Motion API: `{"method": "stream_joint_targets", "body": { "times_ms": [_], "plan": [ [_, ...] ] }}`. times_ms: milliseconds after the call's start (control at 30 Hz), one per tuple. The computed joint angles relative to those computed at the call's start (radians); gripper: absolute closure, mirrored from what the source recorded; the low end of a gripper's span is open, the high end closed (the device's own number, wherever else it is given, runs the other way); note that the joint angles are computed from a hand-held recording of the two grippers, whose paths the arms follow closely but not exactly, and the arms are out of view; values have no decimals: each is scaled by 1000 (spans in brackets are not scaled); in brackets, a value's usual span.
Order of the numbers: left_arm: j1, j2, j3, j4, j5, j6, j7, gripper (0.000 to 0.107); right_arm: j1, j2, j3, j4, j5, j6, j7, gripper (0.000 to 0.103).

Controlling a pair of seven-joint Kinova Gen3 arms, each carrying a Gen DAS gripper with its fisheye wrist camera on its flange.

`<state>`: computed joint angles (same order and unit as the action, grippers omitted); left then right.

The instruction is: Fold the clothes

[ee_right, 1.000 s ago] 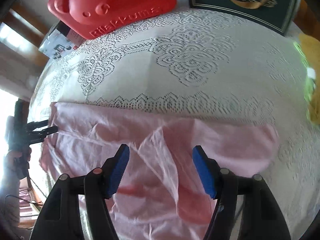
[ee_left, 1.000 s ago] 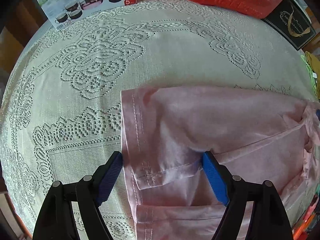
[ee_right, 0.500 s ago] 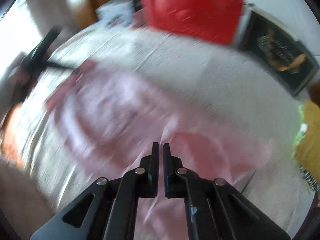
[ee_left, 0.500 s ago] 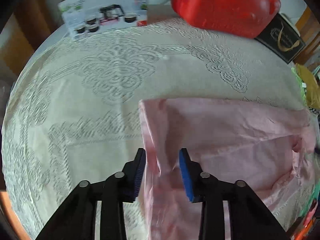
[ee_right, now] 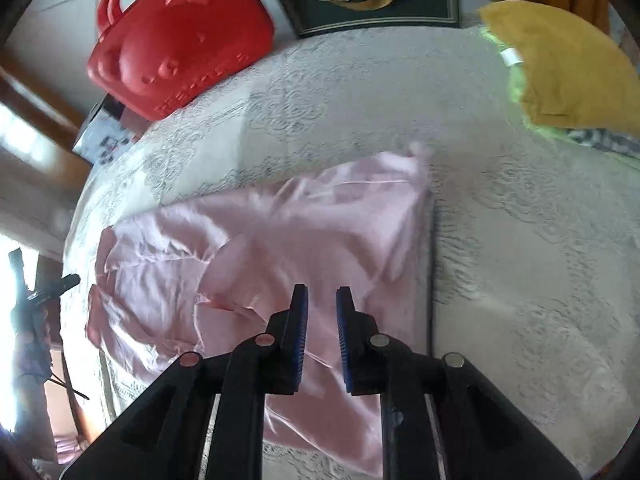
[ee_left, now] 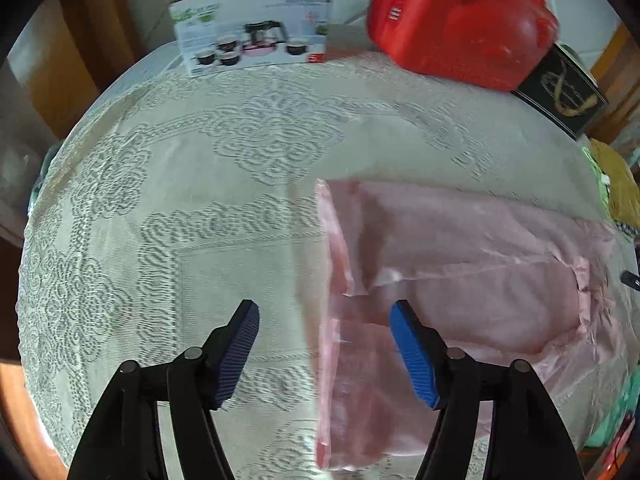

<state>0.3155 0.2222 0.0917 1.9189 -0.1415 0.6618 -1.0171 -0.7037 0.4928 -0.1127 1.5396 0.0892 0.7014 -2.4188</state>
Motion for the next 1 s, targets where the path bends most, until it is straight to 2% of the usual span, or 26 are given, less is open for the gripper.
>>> {"method": "stream_joint_targets", "body": {
  "times_ms": [33,100,167,200,233,300,367,433,500,567,600,667,733,800,833,933,1000],
  "plan": [
    [7,7,5,-2,1,-3,2,27,15,23,-29,-19,12,22,4,89],
    [40,18,-4,2,14,-8,-3,25,56,74,-121,-68,80,84,-36,89],
    [105,30,-54,7,37,-9,-16,25,85,110,-188,-85,162,164,-117,88],
    [116,36,-57,12,42,-10,-17,24,108,109,-223,-87,196,188,-158,88],
    [109,43,-44,16,41,-10,-13,24,124,95,-241,-75,215,197,-199,87],
    [64,57,26,25,13,-7,24,23,156,56,-289,-47,271,223,-280,83],
    [63,60,55,36,-32,-13,81,23,137,1,-289,-5,305,209,-340,78],
    [135,52,20,46,-90,-30,162,22,114,-41,-275,24,300,184,-340,65],
    [228,50,-33,39,-127,-23,243,18,76,-71,-233,35,266,165,-284,45],
    [320,52,-84,20,-148,-6,325,17,79,-72,-245,28,262,163,-222,33],
    [367,53,-109,13,-146,-13,365,17,103,-69,-271,25,267,165,-183,33],
    [459,58,-159,-7,-144,-20,447,16,191,-68,-338,41,262,130,-102,32],
    [552,85,-203,-76,-160,37,528,13,284,-65,-407,60,257,88,-22,31],
    [645,132,-230,-168,-180,109,609,13,376,-59,-484,82,277,50,60,9],
    [691,159,-249,-215,-189,147,650,13,423,-47,-530,90,300,32,100,6],
    [830,244,-328,-354,-184,268,772,13,559,-16,-669,130,380,-51,222,4],
    [917,304,-390,-446,-151,329,853,13,642,12,-762,135,407,-58,304,2]
  ]
}}
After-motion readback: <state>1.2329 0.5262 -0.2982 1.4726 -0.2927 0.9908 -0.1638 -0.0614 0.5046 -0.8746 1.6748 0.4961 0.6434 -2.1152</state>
